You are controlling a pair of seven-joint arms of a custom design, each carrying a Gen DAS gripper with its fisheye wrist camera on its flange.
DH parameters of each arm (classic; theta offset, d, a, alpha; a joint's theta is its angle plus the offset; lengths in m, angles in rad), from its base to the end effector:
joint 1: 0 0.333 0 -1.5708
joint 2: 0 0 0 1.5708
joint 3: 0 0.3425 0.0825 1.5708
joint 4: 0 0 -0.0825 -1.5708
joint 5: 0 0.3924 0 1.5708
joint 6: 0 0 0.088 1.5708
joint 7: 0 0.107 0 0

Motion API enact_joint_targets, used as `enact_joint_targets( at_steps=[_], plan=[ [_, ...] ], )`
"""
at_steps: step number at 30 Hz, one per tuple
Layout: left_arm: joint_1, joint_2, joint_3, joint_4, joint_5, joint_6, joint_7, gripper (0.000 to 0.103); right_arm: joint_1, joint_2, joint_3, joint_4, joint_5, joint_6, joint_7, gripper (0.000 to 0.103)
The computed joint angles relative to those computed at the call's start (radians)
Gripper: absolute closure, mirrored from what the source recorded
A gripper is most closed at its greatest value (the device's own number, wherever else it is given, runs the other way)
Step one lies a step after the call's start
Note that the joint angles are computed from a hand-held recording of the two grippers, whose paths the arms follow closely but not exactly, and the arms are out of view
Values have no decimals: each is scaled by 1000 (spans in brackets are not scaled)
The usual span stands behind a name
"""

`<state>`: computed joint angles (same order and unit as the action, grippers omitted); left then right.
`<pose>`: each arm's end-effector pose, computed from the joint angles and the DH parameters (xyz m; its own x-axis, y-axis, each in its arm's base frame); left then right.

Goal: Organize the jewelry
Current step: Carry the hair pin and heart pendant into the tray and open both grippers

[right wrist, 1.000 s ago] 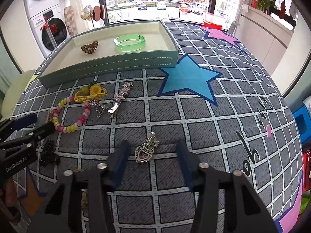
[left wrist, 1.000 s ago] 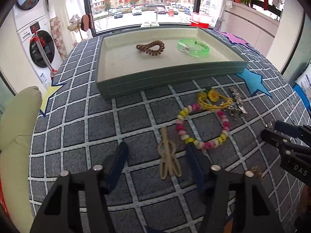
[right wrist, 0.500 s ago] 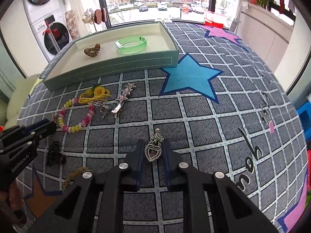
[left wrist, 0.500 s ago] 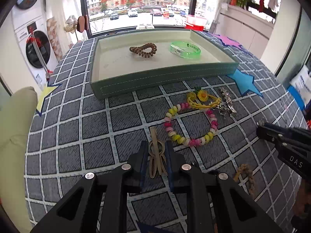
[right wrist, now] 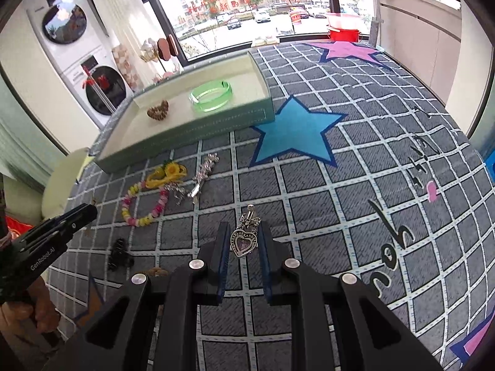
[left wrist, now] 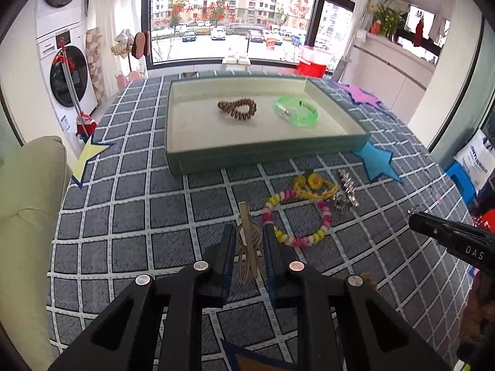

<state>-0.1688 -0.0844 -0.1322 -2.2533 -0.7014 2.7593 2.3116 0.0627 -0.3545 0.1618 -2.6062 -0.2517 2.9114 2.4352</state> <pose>0.5341 -0.1390 0.4803 -0.4867 -0.8639 0.1293 -0.7093 0.3045 -0.6357 0.4346 0.1179 0.4648 -0.2982 -0.9142 -0.2744 -0.7245 0.4040 -0.5585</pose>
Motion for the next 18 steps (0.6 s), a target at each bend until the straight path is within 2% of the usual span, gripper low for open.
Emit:
enact_joint_targets(
  at_steps=[10,18],
  plan=[
    [8,16,5,61,-49,0,14,70,46,15,-60,66,67,15,-116,83],
    [31,90,-18,170,-49,11,-30,70,51,100,-92,187,117,15,-220,83]
  ],
)
